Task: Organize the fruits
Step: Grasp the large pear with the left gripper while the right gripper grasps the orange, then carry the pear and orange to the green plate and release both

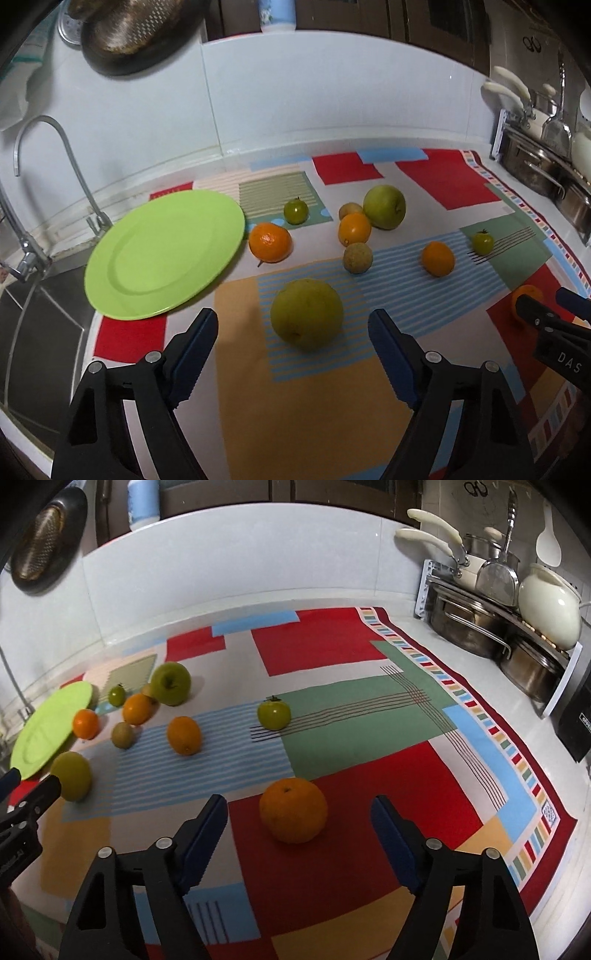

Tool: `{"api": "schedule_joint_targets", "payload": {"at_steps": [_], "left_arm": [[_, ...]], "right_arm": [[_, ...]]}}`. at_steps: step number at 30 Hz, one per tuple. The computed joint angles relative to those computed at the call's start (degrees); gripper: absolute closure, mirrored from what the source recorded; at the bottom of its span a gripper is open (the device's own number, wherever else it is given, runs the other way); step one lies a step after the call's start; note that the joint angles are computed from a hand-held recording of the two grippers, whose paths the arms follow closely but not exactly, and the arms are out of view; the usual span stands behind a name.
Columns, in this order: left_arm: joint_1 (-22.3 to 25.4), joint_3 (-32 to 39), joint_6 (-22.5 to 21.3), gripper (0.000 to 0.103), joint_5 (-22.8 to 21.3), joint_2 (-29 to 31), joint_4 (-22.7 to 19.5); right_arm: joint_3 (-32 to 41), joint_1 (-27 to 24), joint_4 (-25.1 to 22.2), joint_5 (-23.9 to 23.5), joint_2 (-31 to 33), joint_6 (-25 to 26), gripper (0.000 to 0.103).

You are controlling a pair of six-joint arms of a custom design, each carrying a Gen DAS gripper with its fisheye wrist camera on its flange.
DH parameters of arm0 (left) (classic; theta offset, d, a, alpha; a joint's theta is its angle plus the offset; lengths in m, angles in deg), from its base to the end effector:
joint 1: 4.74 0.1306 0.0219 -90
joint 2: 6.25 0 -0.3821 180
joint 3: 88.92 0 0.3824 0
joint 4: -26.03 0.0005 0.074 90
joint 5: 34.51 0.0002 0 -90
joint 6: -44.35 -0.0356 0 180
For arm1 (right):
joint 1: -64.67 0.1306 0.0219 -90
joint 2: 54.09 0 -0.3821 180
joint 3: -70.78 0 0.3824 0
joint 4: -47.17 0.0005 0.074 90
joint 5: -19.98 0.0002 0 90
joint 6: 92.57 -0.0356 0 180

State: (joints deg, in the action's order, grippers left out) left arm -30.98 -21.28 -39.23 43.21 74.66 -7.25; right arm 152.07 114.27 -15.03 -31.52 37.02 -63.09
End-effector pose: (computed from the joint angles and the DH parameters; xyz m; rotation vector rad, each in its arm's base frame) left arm 0.3694 -0.1742 0.3410 0.3062 2.3395 -0.0207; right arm 0.3007 0.3184 0.3505 0.3624 2.3901 -0.1697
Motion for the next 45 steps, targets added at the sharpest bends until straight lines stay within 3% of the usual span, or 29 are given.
{"api": "schedule_joint_targets", "payload": {"at_steps": [6, 13, 17, 30, 45], "left_arm": [[1.01, 1.25, -0.47, 0.029, 1.81, 2.84, 0.01], [1.7, 2.92, -0.32, 0.053, 5.08, 5.87, -1.31], [1.45, 2.86, -0.69, 0.053, 4.63, 5.99, -0.9], [1.1, 0.55, -1.15, 0.053, 3.19, 1.01, -0.27], [5.05, -3.0, -3.73, 0.053, 3.4, -8.18, -0.86]], "right_arm": [[1.32, -1.28, -0.38, -1.98, 2.04, 1.24, 0.034], [1.91, -2.09, -1.57, -2.79, 3.36, 1.24, 0.047], [1.58, -2.23, -0.91, -3.23, 3.15, 2.14, 0.06], [2.14, 0.33, 4.09, -2.62, 1.64, 9.36, 0.06], [6.05, 4.22, 15.22, -4.15, 2.68, 22.96, 0.06]]}}
